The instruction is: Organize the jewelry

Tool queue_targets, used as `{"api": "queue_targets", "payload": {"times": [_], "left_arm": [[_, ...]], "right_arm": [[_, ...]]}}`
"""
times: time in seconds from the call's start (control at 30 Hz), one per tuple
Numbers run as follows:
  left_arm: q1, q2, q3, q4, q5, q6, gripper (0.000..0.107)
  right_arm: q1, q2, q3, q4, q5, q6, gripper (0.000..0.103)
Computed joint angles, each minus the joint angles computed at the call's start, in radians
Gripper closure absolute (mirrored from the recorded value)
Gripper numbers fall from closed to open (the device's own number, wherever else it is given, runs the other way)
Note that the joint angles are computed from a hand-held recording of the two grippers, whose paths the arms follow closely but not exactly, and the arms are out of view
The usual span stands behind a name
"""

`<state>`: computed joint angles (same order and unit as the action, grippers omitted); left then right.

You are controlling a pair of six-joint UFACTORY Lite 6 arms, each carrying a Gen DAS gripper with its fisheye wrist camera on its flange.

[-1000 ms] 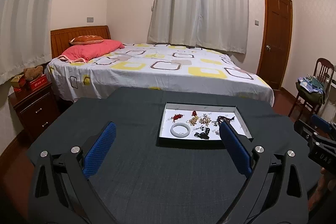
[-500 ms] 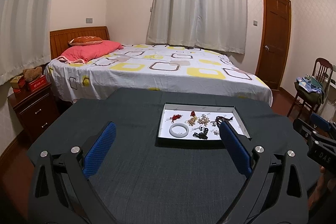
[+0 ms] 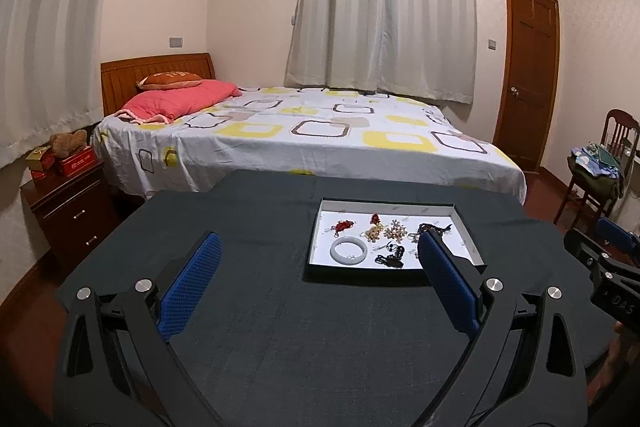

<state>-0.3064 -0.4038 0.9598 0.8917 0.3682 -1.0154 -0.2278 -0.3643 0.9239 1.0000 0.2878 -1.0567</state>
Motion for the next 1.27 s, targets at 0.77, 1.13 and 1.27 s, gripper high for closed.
{"api": "queue_targets", "payload": {"times": [0.77, 1.13, 1.27], "left_arm": [[-0.005, 0.002, -0.011, -0.023, -0.013, 0.016, 0.008], [0.016, 0.028, -0.024, 0.052, -0.042, -0.044, 0.008], [0.084, 0.095, -0.003, -0.071, -0.085, 0.069, 0.008]], "right_arm": [[0.003, -0.005, -0.007, 0.001, -0.003, 0.0, 0.025], [0.011, 0.001, -0.032, 0.032, -0.019, -0.031, 0.025], [-0.002, 0.05, -0.034, 0.108, -0.032, -0.111, 0.025]]}}
